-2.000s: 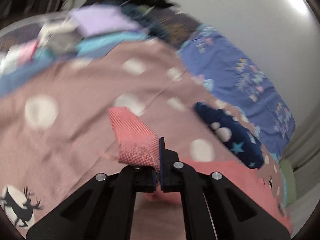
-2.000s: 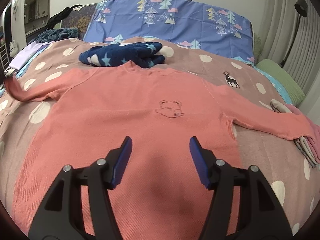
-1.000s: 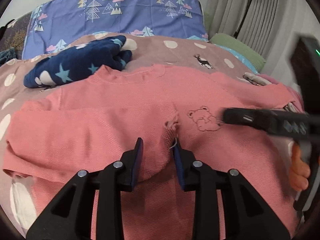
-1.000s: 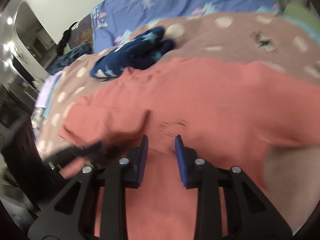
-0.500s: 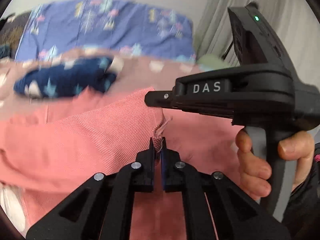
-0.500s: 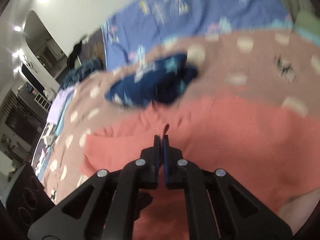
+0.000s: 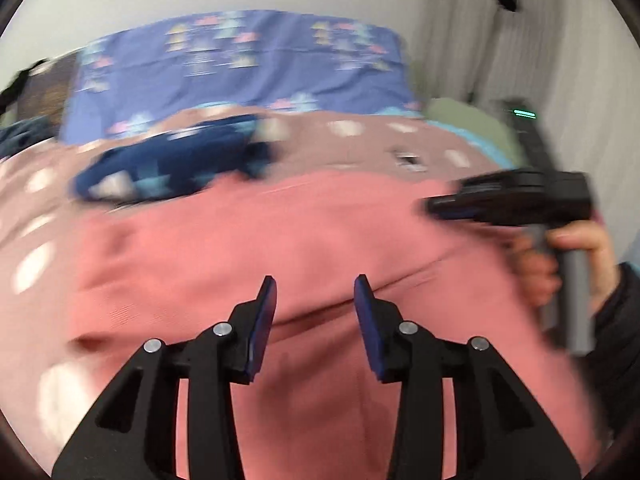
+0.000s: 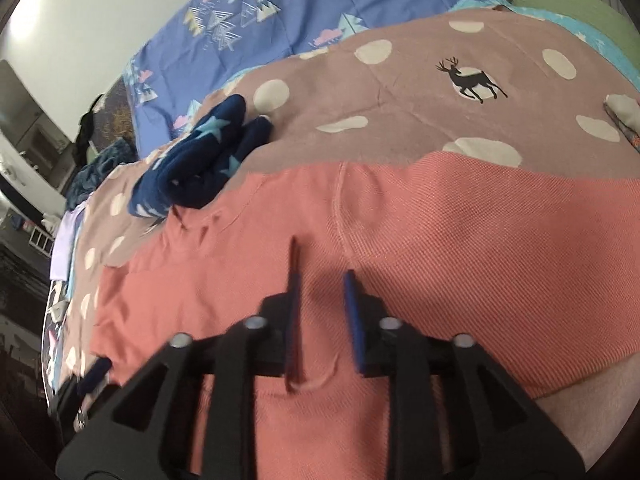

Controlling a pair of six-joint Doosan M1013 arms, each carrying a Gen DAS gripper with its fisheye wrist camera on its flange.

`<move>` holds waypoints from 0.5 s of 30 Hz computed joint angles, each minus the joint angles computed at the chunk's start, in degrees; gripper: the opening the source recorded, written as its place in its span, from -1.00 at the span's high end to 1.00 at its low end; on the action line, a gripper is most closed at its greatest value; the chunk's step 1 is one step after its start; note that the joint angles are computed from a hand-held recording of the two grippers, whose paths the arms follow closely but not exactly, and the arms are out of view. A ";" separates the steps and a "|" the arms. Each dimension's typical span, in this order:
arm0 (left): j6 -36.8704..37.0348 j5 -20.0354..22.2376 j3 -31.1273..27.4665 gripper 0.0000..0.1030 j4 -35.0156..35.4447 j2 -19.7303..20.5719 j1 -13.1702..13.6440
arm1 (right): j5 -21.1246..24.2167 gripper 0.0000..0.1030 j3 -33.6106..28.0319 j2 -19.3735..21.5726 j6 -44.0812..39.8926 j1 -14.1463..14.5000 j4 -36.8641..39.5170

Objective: Fold small clothes

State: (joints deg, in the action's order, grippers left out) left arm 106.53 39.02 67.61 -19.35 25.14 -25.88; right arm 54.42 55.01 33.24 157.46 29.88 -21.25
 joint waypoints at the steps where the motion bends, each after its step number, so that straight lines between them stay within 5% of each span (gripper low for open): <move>1: -3.15 -0.75 0.98 0.14 2.73 -0.62 0.71 | -1.02 0.26 0.52 -0.33 -0.21 0.01 0.10; 5: -14.06 -0.47 3.19 0.00 10.68 -1.87 3.77 | -0.01 0.11 -2.78 1.23 -5.95 0.04 4.01; 6: -15.63 0.38 3.21 -0.01 11.35 -1.82 4.54 | 1.71 0.22 -4.66 2.57 -8.93 0.02 5.92; 8: -17.76 2.37 2.67 -0.08 11.96 -1.37 5.75 | 6.70 0.92 -8.35 4.84 -10.24 0.69 3.28; 12: -16.94 4.63 1.56 -0.08 6.83 -0.23 7.71 | 6.17 0.92 -7.72 3.74 -3.00 1.98 -4.07; 15: -13.91 6.07 0.29 -0.08 1.79 0.93 8.53 | 17.74 0.73 -12.50 6.01 -0.66 3.10 -11.60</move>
